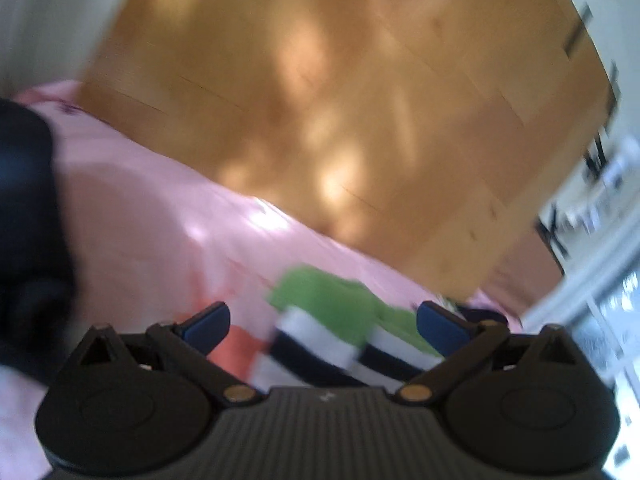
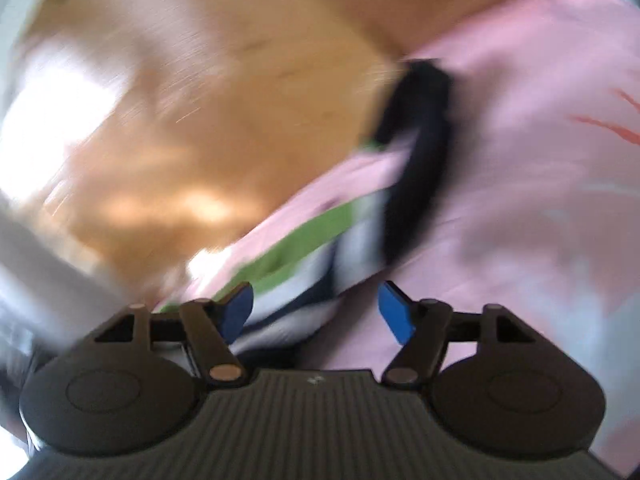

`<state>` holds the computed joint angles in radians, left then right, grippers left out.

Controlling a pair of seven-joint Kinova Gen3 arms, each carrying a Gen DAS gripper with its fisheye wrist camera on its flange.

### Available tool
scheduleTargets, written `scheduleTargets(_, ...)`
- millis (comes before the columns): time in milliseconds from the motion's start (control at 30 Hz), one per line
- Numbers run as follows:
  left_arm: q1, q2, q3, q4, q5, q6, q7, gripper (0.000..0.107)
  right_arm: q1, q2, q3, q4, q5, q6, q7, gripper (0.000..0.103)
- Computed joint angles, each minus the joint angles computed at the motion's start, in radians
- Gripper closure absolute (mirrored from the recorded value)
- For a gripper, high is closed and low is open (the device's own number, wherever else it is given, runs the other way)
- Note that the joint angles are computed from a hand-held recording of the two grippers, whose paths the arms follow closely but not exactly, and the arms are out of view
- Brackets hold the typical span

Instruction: Fold small clothes

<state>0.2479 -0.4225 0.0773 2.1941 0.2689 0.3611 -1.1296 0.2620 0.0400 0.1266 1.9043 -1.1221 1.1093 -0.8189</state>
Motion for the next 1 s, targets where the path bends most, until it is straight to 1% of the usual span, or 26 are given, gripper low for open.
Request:
scheduleTargets(33,0.003,0.038,0.014,-0.021,-0.016,0.004,0.0,0.005,-0.026,0.022,-0.001,-0.008,-0.008,-0.036,-0.009,0.028)
scheduleTargets(67,-0.012,0.083,0.044,-0.052,-0.048,0.019,0.016,0.01,-0.07,0.035,0.007,-0.019,0.0,-0.077,-0.031,0.028)
scheduleTargets(100,-0.047,0.11,0.09,-0.072,-0.088,0.04,0.048,0.019,-0.116,0.048,0.018,-0.037,0.024,-0.117,-0.066,0.028)
scheduleTargets(133,-0.074,0.149,0.126,-0.108,-0.124,0.076,0.083,0.053,-0.163,0.063,0.027,-0.054,0.047,-0.158,-0.093,0.039)
scheduleTargets(167,-0.092,0.174,0.144,-0.131,-0.144,0.105,0.102,0.078,-0.208,0.071,0.04,-0.061,0.058,-0.199,-0.103,0.056)
scheduleTargets(200,-0.106,0.18,0.142,-0.136,-0.148,0.118,0.105,0.082,-0.236,0.062,0.066,-0.051,0.052,-0.225,-0.098,0.091)
scheduleTargets(233,-0.105,0.168,0.123,-0.135,-0.135,0.115,0.096,0.086,-0.246,0.063,0.073,-0.059,0.03,-0.235,-0.079,0.093)
scheduleTargets(267,-0.098,0.138,0.096,-0.116,-0.129,0.096,0.096,0.095,-0.237,0.062,0.083,-0.074,-0.008,-0.229,-0.059,0.093)
scheduleTargets(300,-0.108,0.1,0.087,-0.094,-0.139,0.081,0.096,0.097,-0.21,0.042,0.091,-0.077,-0.048,-0.207,-0.03,0.093)
scheduleTargets(333,-0.136,0.065,0.097,-0.079,-0.165,0.083,0.106,0.097,-0.164,0.008,0.084,-0.062,-0.089,-0.193,0.011,0.093)
scheduleTargets(367,-0.179,0.034,0.125,-0.067,-0.191,0.087,0.129,0.105,-0.118,-0.021,0.068,-0.044,-0.115,-0.195,0.051,0.093)
scheduleTargets(400,-0.211,0.0,0.14,-0.058,-0.222,0.106,0.151,0.105,-0.072,-0.053,0.049,-0.024,-0.125,-0.214,0.092,0.093)
scheduleTargets(433,-0.226,-0.031,0.136,-0.042,-0.237,0.116,0.159,0.105,-0.025,-0.093,0.037,0.002,-0.119,-0.238,0.132,0.093)
scheduleTargets(500,-0.216,-0.051,0.098,-0.039,-0.227,0.153,0.151,0.105,0.066,-0.132,0.025,0.022,-0.058,-0.24,0.164,0.092)
scheduleTargets(567,-0.176,-0.025,0.043,-0.047,-0.191,0.175,0.124,0.102,0.159,-0.115,0.009,0.025,0.023,-0.177,0.172,0.082)
scheduleTargets(600,-0.133,-0.008,0.003,-0.046,-0.162,0.162,0.088,0.098,0.205,-0.096,-0.012,0.019,0.064,-0.137,0.164,0.057)
scheduleTargets(633,-0.103,0.011,-0.021,-0.052,-0.133,0.154,0.053,0.083,0.241,-0.079,-0.03,0.012,0.105,-0.097,0.144,0.044)
scheduleTargets(667,-0.083,0.032,-0.026,-0.063,-0.115,0.152,0.035,0.058,0.266,-0.08,-0.031,0.004,0.14,-0.056,0.136,0.044)
scheduleTargets(700,-0.073,0.05,-0.013,-0.074,-0.113,0.142,0.029,0.046,0.273,-0.092,-0.013,0.002,0.158,-0.015,0.144,0.044)
scheduleTargets(733,-0.071,0.062,0.014,-0.081,-0.113,0.122,0.011,0.031,0.261,-0.107,0.02,0.004,0.161,0.025,0.166,0.044)
scheduleTargets(767,-0.051,0.083,0.034,-0.097,-0.122,0.102,-0.02,0.021,0.256,-0.117,0.044,0.006,0.147,0.066,0.197,0.044)
scheduleTargets(833,0.001,0.124,0.049,-0.136,-0.142,0.099,-0.064,0.01,0.246,-0.134,0.06,-0.002,0.124,0.13,0.261,0.044)
scheduleTargets(867,0.032,0.15,0.06,-0.162,-0.164,0.102,-0.08,0.008,0.241,-0.139,0.041,-0.017,0.12,0.138,0.275,0.044)
scheduleTargets(900,0.045,0.168,0.08,-0.181,-0.2,0.109,-0.079,0.007,0.238,-0.147,0.004,-0.028,0.112,0.13,0.283,0.044)
scheduleTargets(933,0.04,0.189,0.119,-0.205,-0.24,0.126,-0.074,0.008,0.246,-0.153,-0.039,-0.027,0.097,0.111,0.301,0.044)
scheduleTargets(1000,0.006,0.244,0.211,-0.257,-0.322,0.179,-0.07,0.014,0.231,-0.14,-0.116,-0.045,0.077,0.074,0.31,0.044)
